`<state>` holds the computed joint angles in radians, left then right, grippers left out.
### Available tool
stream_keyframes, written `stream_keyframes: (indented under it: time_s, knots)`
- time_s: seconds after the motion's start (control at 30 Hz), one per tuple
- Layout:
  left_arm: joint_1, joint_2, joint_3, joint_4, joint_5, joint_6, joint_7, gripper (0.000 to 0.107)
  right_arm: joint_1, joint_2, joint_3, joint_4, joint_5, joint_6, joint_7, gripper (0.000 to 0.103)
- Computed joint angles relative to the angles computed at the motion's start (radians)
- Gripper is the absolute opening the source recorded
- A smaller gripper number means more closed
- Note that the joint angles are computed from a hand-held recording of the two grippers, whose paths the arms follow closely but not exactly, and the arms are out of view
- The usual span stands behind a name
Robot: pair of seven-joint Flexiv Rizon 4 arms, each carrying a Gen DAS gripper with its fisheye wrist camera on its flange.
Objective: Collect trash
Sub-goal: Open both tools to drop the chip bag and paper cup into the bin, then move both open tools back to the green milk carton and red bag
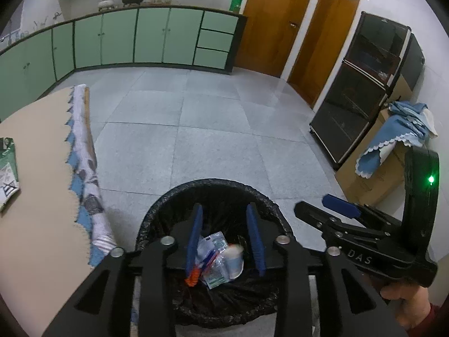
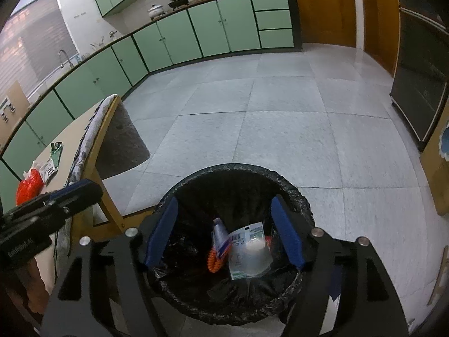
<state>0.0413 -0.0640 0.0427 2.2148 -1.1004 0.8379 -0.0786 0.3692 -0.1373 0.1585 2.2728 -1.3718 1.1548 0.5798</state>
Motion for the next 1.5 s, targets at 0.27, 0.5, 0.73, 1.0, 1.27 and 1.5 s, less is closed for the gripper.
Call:
stream_keyframes:
  time_s: [0.27, 0.5, 0.73, 1.0, 1.27, 1.5]
  knots:
    - [0.042, 0.016, 0.030, -0.019, -0.090, 0.010, 0.028, 0.068, 0.044, 0.026, 0.029, -0.038, 0.040, -0.107, -0.032, 0.091]
    - [0.107, 0.016, 0.067, -0.051, -0.194, 0.052, 0.107, 0.078, 0.087, 0.007, 0.036, -0.129, -0.036, -0.144, -0.001, 0.094]
    - [0.192, -0.030, 0.090, -0.098, -0.288, 0.142, 0.214, 0.079, 0.166, -0.101, 0.021, -0.293, -0.087, -0.155, -0.062, 0.094]
    - [0.259, -0.108, 0.074, -0.167, -0.385, 0.231, 0.290, 0.079, 0.262, -0.274, -0.043, -0.506, -0.093, -0.102, -0.177, 0.094]
    - [0.300, -0.174, 0.059, -0.217, -0.409, 0.259, 0.278, 0.079, 0.342, -0.462, -0.095, -0.728, 0.106, -0.045, -0.462, 0.094]
    - [0.329, -0.222, 0.042, -0.251, -0.371, 0.269, 0.222, 0.079, 0.365, -0.589, -0.075, -0.895, 0.376, -0.088, -0.758, 0.094]
